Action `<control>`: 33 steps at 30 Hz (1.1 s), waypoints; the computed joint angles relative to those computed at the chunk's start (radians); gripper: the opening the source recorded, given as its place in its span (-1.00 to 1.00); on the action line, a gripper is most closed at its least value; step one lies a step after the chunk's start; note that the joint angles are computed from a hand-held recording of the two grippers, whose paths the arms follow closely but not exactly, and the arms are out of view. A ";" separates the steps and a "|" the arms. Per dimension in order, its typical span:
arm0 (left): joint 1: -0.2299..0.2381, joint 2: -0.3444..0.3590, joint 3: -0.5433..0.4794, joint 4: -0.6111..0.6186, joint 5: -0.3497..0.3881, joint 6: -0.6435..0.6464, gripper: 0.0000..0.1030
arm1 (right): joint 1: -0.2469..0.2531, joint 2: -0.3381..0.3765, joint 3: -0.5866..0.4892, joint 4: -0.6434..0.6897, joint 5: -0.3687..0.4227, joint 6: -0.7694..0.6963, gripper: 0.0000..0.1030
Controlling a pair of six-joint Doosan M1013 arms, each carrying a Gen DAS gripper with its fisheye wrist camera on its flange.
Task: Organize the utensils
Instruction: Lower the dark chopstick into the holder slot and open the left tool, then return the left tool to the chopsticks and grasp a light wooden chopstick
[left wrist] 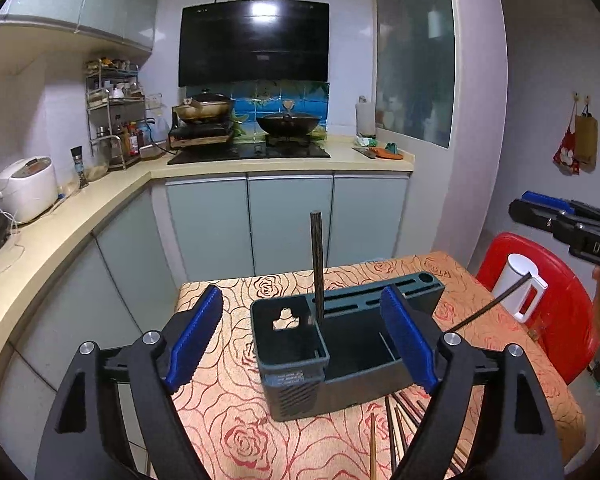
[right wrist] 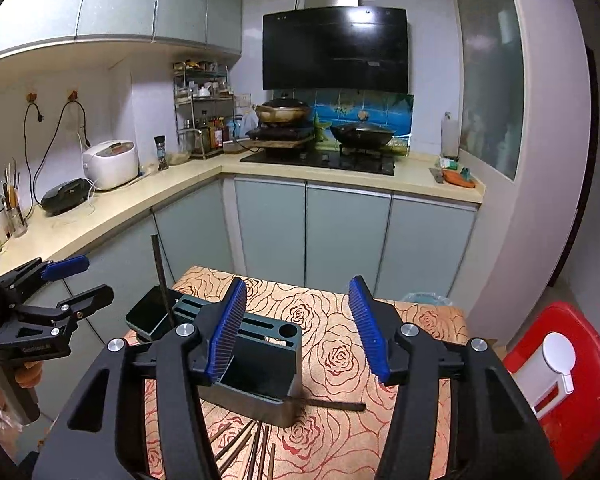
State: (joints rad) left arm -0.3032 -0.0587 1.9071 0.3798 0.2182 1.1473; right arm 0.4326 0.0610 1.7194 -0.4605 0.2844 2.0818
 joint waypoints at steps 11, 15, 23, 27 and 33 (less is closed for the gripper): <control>-0.041 -0.058 0.077 0.378 0.029 -0.394 0.57 | 0.014 -0.052 0.092 -0.214 -0.023 0.245 0.04; -0.054 -0.079 0.106 0.478 0.043 -0.509 0.57 | 0.032 -0.069 0.134 -0.400 -0.013 0.449 0.09; -0.068 -0.116 0.169 0.516 0.065 -0.587 0.58 | 0.069 -0.093 0.202 -0.592 0.026 0.659 0.09; -0.080 -0.129 0.208 0.548 0.074 -0.636 0.58 | 0.087 -0.105 0.240 -0.680 0.038 0.753 0.09; -0.083 -0.132 0.260 0.493 0.082 -0.613 0.58 | 0.115 -0.115 0.301 -0.777 0.056 0.856 0.09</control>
State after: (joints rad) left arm -0.3863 -0.1911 2.1672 0.8729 0.3004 0.5346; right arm 0.5481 -0.0537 2.0202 -1.2378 0.3405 2.9377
